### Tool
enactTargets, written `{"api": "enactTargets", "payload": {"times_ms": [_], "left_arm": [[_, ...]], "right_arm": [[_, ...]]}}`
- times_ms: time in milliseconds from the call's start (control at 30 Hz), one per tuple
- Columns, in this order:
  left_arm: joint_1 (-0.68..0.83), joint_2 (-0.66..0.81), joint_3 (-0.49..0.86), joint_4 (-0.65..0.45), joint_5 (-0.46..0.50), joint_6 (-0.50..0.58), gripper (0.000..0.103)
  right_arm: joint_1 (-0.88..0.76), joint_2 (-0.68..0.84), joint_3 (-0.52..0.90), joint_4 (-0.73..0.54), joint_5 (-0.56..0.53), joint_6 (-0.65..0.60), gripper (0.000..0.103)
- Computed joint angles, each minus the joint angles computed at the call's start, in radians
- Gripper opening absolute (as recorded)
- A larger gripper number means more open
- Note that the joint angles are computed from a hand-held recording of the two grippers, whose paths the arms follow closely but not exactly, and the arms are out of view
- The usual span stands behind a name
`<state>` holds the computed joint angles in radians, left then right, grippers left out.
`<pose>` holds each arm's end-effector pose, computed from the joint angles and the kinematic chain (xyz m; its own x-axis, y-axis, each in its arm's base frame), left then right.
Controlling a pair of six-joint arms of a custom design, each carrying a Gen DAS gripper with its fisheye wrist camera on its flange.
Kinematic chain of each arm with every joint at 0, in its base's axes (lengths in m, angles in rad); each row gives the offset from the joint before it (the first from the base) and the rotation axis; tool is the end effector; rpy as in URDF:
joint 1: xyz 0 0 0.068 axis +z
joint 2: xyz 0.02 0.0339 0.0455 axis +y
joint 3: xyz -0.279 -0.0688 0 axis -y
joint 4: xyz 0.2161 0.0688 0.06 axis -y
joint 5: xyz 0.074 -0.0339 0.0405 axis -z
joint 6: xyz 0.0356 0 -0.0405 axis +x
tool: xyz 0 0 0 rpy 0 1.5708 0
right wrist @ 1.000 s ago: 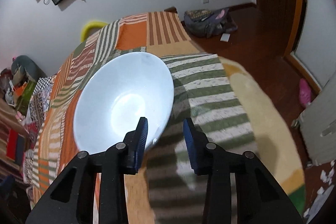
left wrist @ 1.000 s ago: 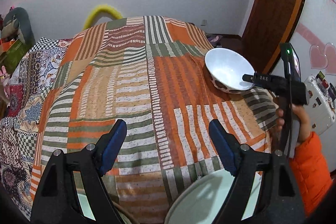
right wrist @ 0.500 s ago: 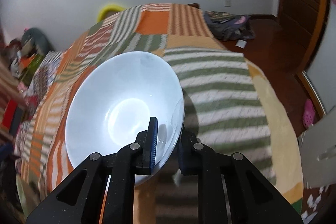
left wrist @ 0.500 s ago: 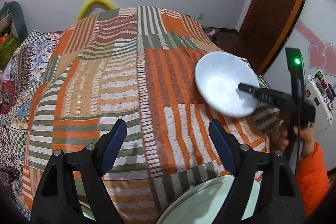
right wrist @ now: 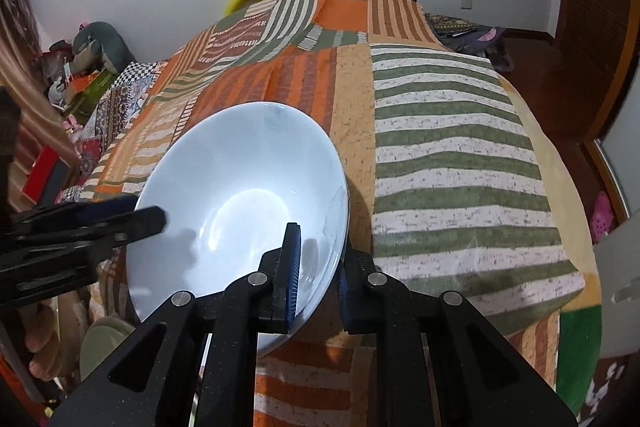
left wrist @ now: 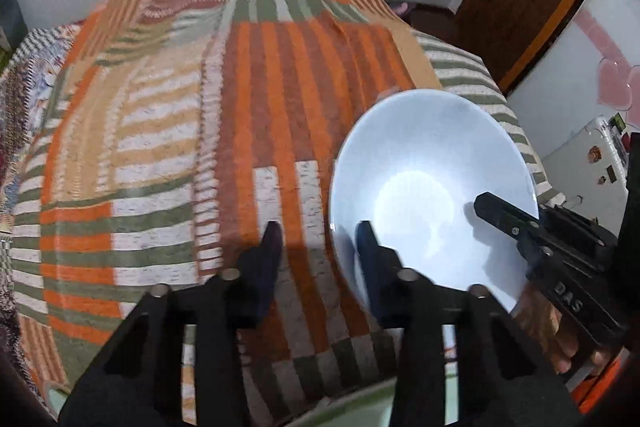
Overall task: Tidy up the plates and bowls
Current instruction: 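Lift the spotted white bowl with both grippers and carry it toward the nested bowls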
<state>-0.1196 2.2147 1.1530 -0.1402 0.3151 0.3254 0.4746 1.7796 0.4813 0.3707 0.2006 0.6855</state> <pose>0.3800 -0.0568 0.0766 -0.8057 0.4030 -0.4341 0.5087 0.8462 -0.1586 0.2337 0.1121 0.1073 -0.7672 0.3033 -0.5652 0.1862 0.9485 0.2563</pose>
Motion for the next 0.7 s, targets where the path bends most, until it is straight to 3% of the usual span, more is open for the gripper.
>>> {"api": "enactTargets", "payload": {"times_ms": [133, 333, 700], "left_arm": [[-0.004, 0.031, 0.051, -0.062, 0.043, 0.005, 0.011], [0.014, 0.015, 0.046, -0.102, 0.062, 0.016, 0.011], [0.12, -0.241, -0.182, -0.059, 0.133, 0.13, 0.011]], "right_arm": [[0.001, 0.009, 0.018, -0.007, -0.001, 0.018, 0.015], [0.023, -0.022, 0.032, -0.061, 0.013, 0.052, 0.015], [0.164, -0.19, 0.055, -0.205, 0.124, 0.128, 0.014]]}}
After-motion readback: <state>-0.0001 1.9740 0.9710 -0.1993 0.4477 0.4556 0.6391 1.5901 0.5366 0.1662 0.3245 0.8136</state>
